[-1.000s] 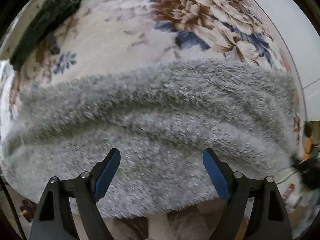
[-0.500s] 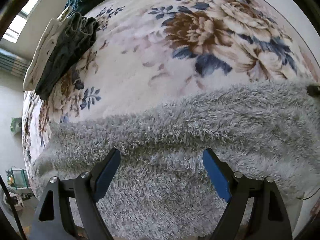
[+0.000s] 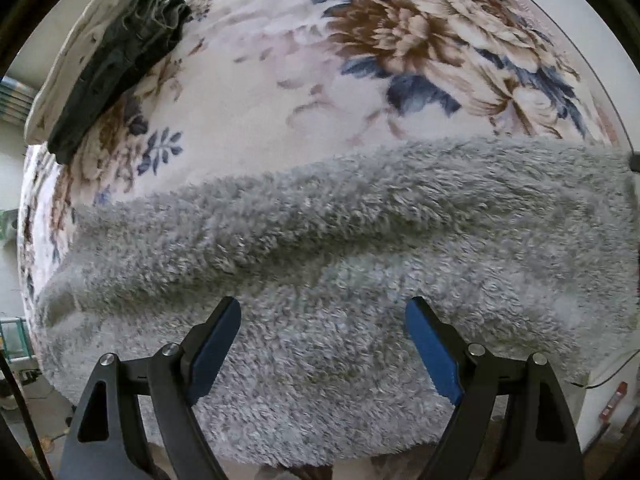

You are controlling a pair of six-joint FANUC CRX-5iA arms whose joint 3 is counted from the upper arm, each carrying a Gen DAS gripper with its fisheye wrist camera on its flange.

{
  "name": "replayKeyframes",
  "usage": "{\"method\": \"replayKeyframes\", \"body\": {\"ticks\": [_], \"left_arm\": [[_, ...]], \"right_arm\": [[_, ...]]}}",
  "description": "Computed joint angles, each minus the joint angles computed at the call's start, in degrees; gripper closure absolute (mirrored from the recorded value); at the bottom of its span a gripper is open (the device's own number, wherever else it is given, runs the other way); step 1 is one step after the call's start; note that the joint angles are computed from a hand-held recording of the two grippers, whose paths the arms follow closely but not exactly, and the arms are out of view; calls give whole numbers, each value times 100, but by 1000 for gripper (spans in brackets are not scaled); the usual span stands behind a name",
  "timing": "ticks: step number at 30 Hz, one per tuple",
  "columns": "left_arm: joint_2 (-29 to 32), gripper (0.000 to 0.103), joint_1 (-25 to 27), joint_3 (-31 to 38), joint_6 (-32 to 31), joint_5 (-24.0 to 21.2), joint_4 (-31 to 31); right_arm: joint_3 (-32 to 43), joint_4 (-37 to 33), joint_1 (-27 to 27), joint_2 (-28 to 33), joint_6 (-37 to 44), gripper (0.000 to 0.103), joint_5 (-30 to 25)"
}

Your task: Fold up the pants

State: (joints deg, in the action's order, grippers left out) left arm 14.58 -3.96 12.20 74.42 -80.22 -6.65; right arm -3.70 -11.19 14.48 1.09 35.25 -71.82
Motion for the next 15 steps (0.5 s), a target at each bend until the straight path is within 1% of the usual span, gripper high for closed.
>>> {"method": "replayKeyframes", "body": {"ticks": [2,5,6,7,8,10,12,13,14,15], "left_arm": [[74,19,77,-45,-19,-148,242],[201,19,181,-145,45,-360,547],[237,19,227,-229,75,-391,683],[247,19,242,-289,97,-380,727],[246,19,253,-370,116,-333,760],[276,18,259,-476,153,-259,758],[329,15,273,-504,161,-231,783],[380,14,272,-472,176,-264,785],[427,14,284,-440,170,-279,792],[494,13,286,-382,188,-323,798]], "right_arm": [[-526,43,53,-573,-419,11,100],[-1341,-294,78,-1327,-824,11,371],[-1627,-435,127,-1562,-979,11,546],[-1994,-621,159,-1876,-1184,11,837],[-2247,-649,244,-2072,-1393,11,1054],[-2807,-472,631,-2553,-2185,11,1490],[-3514,-262,1137,-3214,-3098,11,2263],[-3795,-62,1393,-3431,-3527,11,2598],[-4032,108,1617,-3574,-3822,11,2896],[-4131,192,1734,-3573,-3947,11,3025]]}}
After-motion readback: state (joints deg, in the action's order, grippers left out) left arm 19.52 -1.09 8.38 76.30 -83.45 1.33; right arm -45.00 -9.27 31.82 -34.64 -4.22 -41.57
